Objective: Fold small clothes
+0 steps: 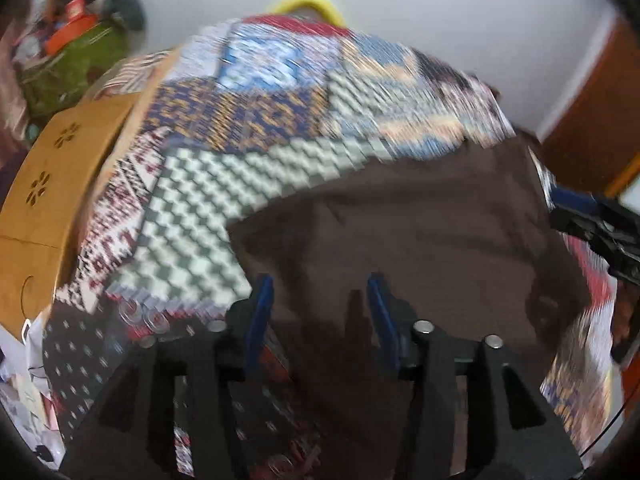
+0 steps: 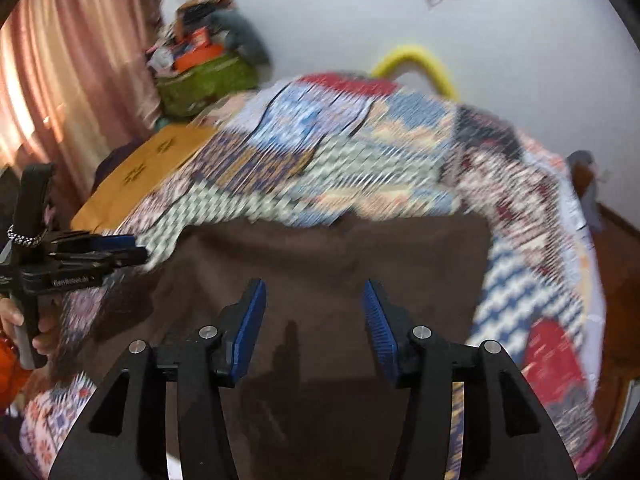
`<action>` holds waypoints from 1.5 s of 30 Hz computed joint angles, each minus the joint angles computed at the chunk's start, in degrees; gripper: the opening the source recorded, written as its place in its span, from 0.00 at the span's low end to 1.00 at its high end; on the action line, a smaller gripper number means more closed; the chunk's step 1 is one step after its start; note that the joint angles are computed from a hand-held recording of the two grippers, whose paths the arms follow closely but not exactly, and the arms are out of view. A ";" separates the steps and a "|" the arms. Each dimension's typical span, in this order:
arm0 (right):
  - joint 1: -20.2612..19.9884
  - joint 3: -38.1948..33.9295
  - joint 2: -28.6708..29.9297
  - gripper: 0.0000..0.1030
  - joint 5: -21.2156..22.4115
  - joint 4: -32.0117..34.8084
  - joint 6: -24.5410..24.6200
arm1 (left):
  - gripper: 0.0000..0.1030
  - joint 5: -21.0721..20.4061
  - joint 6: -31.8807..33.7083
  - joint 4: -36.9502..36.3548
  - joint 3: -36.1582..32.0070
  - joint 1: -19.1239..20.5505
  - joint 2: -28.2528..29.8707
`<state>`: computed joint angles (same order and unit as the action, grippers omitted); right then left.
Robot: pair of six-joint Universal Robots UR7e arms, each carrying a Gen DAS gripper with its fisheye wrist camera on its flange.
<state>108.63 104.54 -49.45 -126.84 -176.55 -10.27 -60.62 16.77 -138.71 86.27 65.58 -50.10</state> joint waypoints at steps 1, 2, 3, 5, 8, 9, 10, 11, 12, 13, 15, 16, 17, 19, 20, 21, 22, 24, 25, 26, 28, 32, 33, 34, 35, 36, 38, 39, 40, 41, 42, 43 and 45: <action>0.09 0.26 0.42 0.45 -0.83 0.44 -0.18 | 0.52 1.13 1.13 -1.00 1.68 -0.31 -0.43; 0.24 0.58 0.84 0.45 -1.92 0.83 -0.38 | 0.52 2.79 2.34 -2.11 3.43 -0.62 -0.82; 0.31 1.05 1.10 0.45 -3.23 1.35 -0.37 | 0.52 4.44 3.30 -2.82 4.88 -0.77 -1.21; 0.39 2.26 0.79 0.45 -4.90 2.15 0.50 | 0.55 6.01 4.02 -3.70 6.86 -0.62 -2.11; 0.44 5.57 -1.32 0.45 -5.66 1.11 1.96 | 0.62 7.15 4.91 -6.42 9.34 -0.30 -4.15; 0.46 6.40 -2.08 0.45 -5.86 0.71 2.39 | 0.63 7.68 5.12 -7.09 10.05 -0.27 -4.92; 0.71 7.22 -2.69 0.46 -6.66 0.24 2.93 | 0.63 8.14 5.20 -7.35 10.35 -0.12 -5.45; 1.04 7.96 -3.18 0.47 -7.56 -0.16 3.43 | 0.63 9.25 4.98 -7.43 10.77 -0.07 -6.13; 1.43 8.69 -3.67 0.50 -8.56 -0.65 3.97 | 0.63 10.15 4.78 -7.34 10.79 0.03 -6.43; 1.85 9.46 -4.17 0.51 -9.43 -1.29 4.46 | 0.63 10.88 4.23 -7.00 10.77 0.23 -6.89; 2.51 10.78 -5.22 0.51 -9.81 -1.70 5.69 | 0.63 10.71 2.05 -4.81 10.49 0.70 -8.23; 2.75 11.51 -5.80 0.52 -9.46 -1.76 6.67 | 0.63 10.12 0.76 -3.50 10.43 0.95 -9.04; 3.07 12.46 -6.53 0.52 -8.99 -1.63 7.94 | 0.63 9.25 -0.68 -1.99 10.45 1.23 -9.94; 3.66 13.89 -7.05 0.54 -8.72 -2.41 9.46 | 0.63 7.07 -3.28 0.83 10.73 1.59 -11.67; 3.89 14.82 -7.24 0.56 -8.62 -3.40 10.18 | 0.63 6.13 -4.22 1.98 10.97 1.71 -12.40; 3.99 15.62 -7.34 0.60 -8.54 -4.48 10.63 | 0.63 5.55 -4.84 2.84 11.45 1.63 -13.07; 4.06 16.50 -7.39 0.62 -8.56 -5.78 11.36 | 0.63 5.26 -5.00 3.14 11.97 1.47 -13.57; 3.85 18.19 -7.96 0.62 -8.76 -7.22 13.57 | 0.63 5.09 -4.90 2.74 13.29 0.96 -14.43; 3.47 18.90 -8.40 0.62 -8.68 -7.54 14.83 | 0.63 5.04 -4.78 2.65 13.73 0.75 -14.68; 3.00 19.35 -8.77 0.62 -8.66 -7.66 15.90 | 0.63 4.83 -4.61 2.55 14.08 0.55 -14.80; 1.92 19.87 -9.46 0.62 -8.62 -7.56 18.18 | 0.63 4.65 -4.76 2.54 14.39 0.36 -14.80; -0.89 20.66 -10.62 0.62 -6.04 -8.71 21.26 | 0.63 4.97 -5.08 1.58 14.33 0.26 -14.10; -1.45 20.67 -10.65 0.62 -5.36 -8.53 21.59 | 0.63 4.92 -5.25 1.48 14.00 0.32 -13.83; -2.04 20.49 -10.34 0.59 -4.81 -8.83 21.54 | 0.63 4.94 -5.46 1.46 13.55 0.38 -13.50; -2.08 20.30 -9.83 0.58 -5.07 -9.37 21.16 | 0.63 4.97 -5.56 1.38 13.15 0.41 -13.23; -1.82 19.85 -8.98 0.55 -5.86 -9.83 20.02 | 0.63 5.06 -5.57 1.14 12.68 0.42 -12.91; -1.32 19.35 -7.90 0.38 -6.81 -10.23 18.00 | 0.63 5.47 -5.33 0.73 11.74 0.37 -12.24; -1.38 19.11 -7.77 0.25 -6.36 -9.34 17.71 | 0.63 5.86 -5.02 0.52 11.14 0.27 -11.76; -1.53 19.15 -7.69 0.16 -5.41 -9.58 17.20 | 0.63 6.28 -4.76 0.22 10.65 0.14 -11.32; -1.53 19.12 -7.65 0.14 -5.01 -9.70 16.70 | 0.63 6.63 -4.31 -0.09 10.03 0.04 -10.82; -1.49 19.15 -7.80 0.13 -5.04 -9.53 16.15 | 0.63 6.69 -3.69 -0.38 9.21 0.00 -10.22; -1.51 19.11 -8.13 0.12 -4.73 -9.14 15.47 | 0.63 6.50 -3.02 -0.48 8.35 -0.03 -9.66; -1.81 19.29 -9.40 0.11 -3.89 -8.84 14.33 | 0.67 6.78 -1.56 -0.83 6.23 -0.32 -8.03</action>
